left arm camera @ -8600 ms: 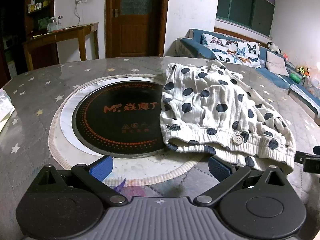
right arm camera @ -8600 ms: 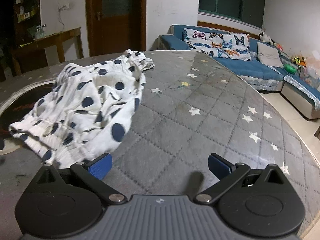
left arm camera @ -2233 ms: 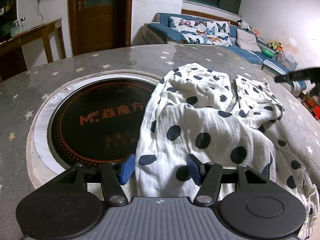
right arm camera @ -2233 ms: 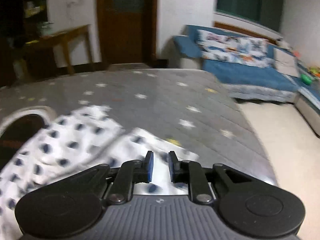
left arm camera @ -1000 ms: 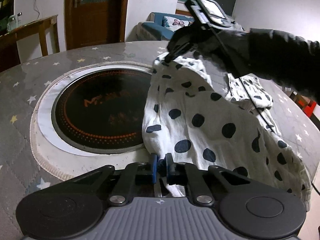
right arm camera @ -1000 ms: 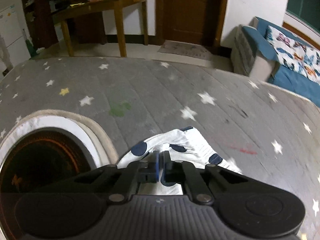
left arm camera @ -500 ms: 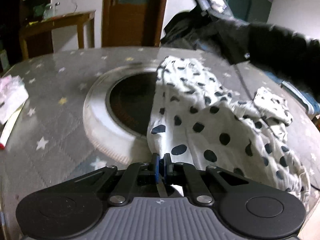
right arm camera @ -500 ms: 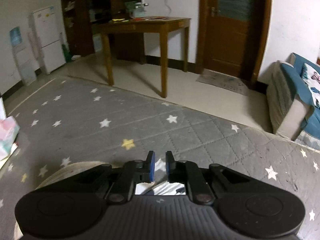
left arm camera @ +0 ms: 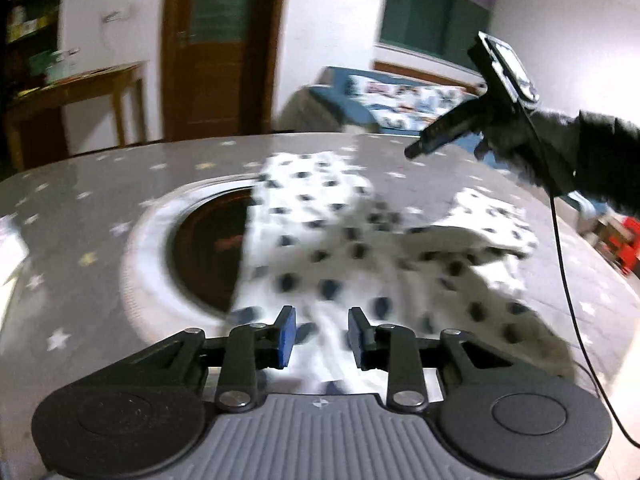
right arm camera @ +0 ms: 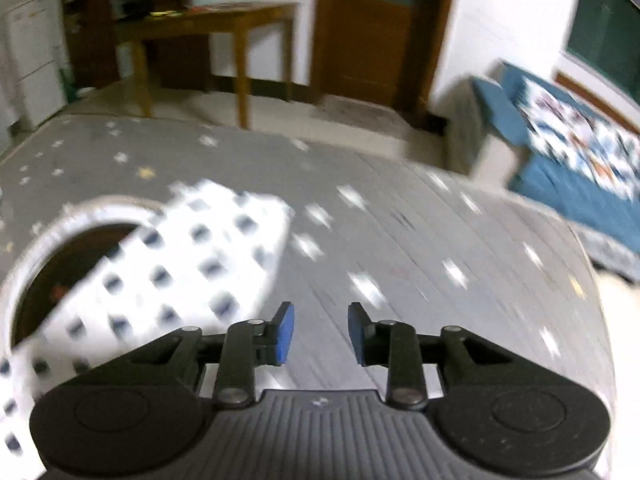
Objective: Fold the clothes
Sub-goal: 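Lay the trousers flat on the table and open both grippers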
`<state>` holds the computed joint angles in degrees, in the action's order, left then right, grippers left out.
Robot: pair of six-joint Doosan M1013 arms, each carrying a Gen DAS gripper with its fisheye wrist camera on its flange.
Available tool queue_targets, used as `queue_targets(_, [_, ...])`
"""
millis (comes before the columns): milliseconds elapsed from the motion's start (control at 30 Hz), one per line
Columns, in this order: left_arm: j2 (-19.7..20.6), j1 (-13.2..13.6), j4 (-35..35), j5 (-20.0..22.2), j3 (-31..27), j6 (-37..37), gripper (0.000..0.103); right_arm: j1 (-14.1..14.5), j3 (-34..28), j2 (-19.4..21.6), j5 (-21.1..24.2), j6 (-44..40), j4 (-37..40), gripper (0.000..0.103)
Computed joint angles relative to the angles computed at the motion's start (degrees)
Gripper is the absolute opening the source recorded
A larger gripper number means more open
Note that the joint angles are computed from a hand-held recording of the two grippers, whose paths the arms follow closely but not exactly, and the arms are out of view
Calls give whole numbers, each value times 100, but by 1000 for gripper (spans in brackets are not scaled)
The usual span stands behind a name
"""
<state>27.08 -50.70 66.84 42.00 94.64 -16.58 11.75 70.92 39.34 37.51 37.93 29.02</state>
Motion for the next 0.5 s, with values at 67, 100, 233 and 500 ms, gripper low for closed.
queue_targets(67, [78, 11, 27, -345, -111, 179, 33, -154, 184, -73, -101, 227, -175, 32])
queue_targets(100, [123, 24, 9, -520, -174, 279, 33, -213, 237, -89, -112, 343, -253, 32])
queue_targets(233, [314, 92, -278, -1206, -435, 823, 33, -480, 444, -149, -86, 615, -364, 32])
queue_targets(500, [638, 308, -2129, -2493, -823, 3198, 33, -523, 333, 58, -22, 923, -471, 38])
